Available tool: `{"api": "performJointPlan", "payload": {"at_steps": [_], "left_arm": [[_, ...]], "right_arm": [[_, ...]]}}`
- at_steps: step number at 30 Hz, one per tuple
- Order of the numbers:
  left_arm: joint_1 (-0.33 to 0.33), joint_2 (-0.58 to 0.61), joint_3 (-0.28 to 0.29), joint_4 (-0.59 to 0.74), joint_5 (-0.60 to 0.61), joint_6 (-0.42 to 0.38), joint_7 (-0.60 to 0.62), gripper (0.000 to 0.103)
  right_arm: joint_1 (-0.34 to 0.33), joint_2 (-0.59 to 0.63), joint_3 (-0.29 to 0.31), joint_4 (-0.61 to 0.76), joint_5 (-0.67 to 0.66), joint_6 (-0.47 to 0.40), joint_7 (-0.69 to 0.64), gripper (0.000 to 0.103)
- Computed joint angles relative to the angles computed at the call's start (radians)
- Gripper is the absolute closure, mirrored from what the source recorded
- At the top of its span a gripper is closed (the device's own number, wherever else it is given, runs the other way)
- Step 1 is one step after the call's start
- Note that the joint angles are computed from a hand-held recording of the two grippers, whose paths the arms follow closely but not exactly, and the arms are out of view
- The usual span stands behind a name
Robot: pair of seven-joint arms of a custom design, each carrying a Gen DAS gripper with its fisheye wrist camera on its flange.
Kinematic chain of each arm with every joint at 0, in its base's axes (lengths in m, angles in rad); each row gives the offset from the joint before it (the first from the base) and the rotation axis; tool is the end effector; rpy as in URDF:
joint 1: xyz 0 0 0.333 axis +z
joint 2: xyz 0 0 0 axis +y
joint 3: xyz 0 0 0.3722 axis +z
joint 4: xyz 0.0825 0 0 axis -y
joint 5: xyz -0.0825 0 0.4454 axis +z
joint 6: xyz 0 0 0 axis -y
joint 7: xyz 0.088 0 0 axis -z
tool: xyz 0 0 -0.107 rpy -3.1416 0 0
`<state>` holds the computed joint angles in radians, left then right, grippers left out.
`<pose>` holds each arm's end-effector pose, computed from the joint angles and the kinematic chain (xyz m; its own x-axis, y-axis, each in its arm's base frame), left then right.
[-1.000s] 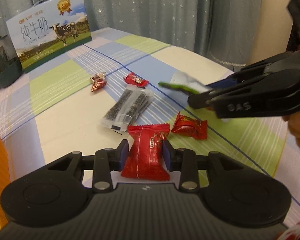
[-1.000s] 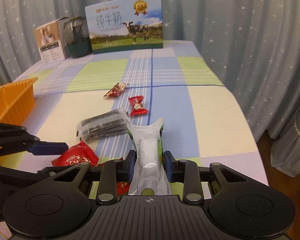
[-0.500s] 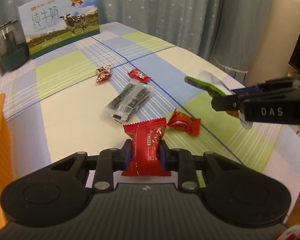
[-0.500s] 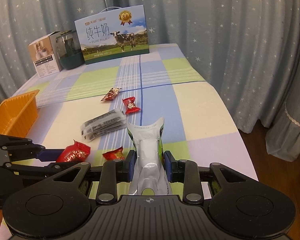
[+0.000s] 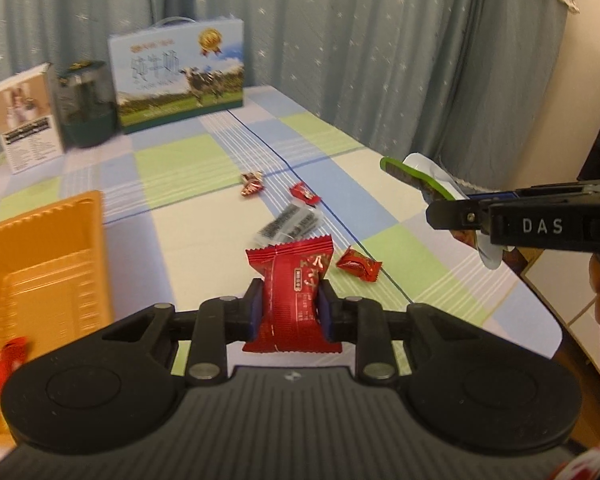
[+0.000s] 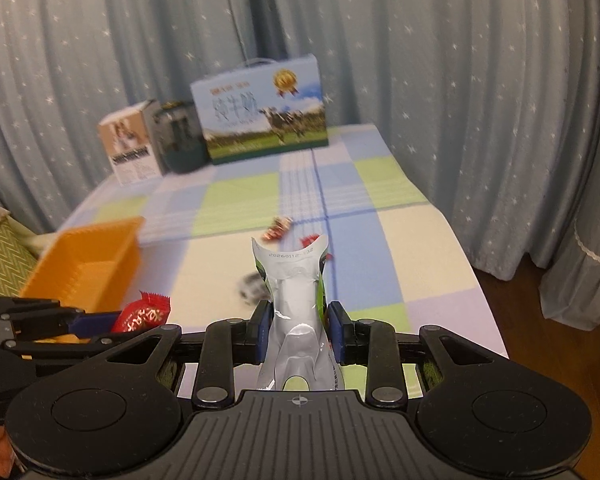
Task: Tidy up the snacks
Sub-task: 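Carry both packets over the orange tray and open both tools to release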
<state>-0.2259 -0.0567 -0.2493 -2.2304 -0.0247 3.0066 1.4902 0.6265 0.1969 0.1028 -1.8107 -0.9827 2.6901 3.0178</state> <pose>0.5454 -0.2812 0.5167 -0.3944 -0.9166 0.0658 -0.6396 0.2224 -0.7358 0.5237 0.4971 0.5288 0.1201 -0.9745 -0.1894 -0.6312 0.0723 -0.7722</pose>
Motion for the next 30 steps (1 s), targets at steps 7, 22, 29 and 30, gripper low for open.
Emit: {"api": "performJointPlan", "payload": {"at_steps": [7,22,29,30], "left_arm": [[0.040,-0.158,-0.007,-0.098,-0.023,-0.035,-0.045,0.078],[0.144,-0.367,-0.011,-0.220,-0.038,-0.112,-0.066,0.078],[0.193,-0.407,0.006,-0.242,-0.038,-0.136,-0.063,0.078],[0.201,-0.410,0.007,-0.243,-0.036,-0.140,-0.062,0.078]], "right_arm": [[0.033,-0.014,0.026,0.030,-0.004,-0.029,0.018,0.073],[0.130,0.095,0.030,0.182,0.072,-0.020,-0.045,0.073],[0.169,0.171,0.007,0.279,0.147,-0.003,-0.125,0.073],[0.171,0.182,0.004,0.292,0.160,0.000,-0.139,0.073]]}}
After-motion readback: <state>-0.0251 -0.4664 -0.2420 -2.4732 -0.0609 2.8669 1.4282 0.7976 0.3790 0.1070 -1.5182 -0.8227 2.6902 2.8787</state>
